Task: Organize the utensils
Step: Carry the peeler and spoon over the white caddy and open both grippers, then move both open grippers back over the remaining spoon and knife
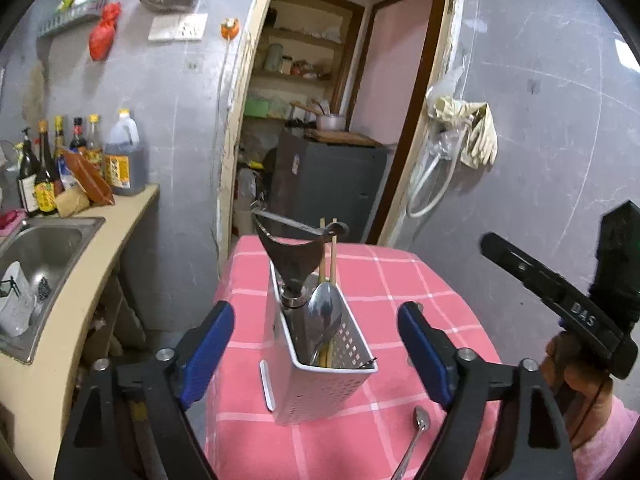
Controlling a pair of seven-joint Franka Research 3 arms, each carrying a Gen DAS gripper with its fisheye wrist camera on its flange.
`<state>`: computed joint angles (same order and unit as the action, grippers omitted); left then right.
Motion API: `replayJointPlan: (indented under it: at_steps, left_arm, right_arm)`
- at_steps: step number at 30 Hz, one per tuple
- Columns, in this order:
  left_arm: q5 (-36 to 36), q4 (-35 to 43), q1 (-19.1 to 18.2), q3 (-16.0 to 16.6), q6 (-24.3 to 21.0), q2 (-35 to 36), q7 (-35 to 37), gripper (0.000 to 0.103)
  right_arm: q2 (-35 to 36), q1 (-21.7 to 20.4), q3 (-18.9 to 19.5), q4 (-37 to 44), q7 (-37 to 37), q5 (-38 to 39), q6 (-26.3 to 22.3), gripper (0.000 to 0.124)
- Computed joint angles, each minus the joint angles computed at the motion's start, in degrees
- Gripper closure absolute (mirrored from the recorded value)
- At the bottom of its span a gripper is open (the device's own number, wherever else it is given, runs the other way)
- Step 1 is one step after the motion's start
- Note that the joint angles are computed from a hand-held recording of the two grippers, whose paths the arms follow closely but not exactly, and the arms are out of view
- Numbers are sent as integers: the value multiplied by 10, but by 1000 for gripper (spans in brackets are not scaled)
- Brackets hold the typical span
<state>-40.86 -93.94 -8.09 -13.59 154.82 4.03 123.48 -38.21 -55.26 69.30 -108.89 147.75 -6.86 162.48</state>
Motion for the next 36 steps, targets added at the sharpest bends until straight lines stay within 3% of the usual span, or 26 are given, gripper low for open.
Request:
replayJointPlan:
  at_steps: [2,4,7,19,27,30,33,36]
  left_arm:
    - [-22,-29,-6,-6,46,-17,16,10]
    - [-38,-49,-17,-7,88,-27,28,3]
    - [-77,-79,-38,-10,156,-40,68,1]
    - [-240,-137,-127,-1,273,-63,240,1]
    - [-76,-196,-141,2,261,-64,87,1]
    - [16,-205,-133,-1,256,-54,-7,1]
    - [125,-202,-121,-6,232,-40,-117,1]
    - [121,-184,-111,-16,181,-29,-113,1]
  right_arm:
    - [-34,22,-27,-21,11,0,-23,44]
    - [-65,42,-49,-42,22,-8,-46,41]
    - [-92,68,-73,-63,35,-22,-73,35]
    - [-127,169,-133,-141,71,-89,-132,22]
    - [-96,224,-166,-201,95,-142,-116,22]
    - [-71,238,-180,-215,103,-160,-102,22]
    - [-29,255,-197,-225,99,-176,-88,22]
    - [16,282,-229,-238,89,-187,-65,22]
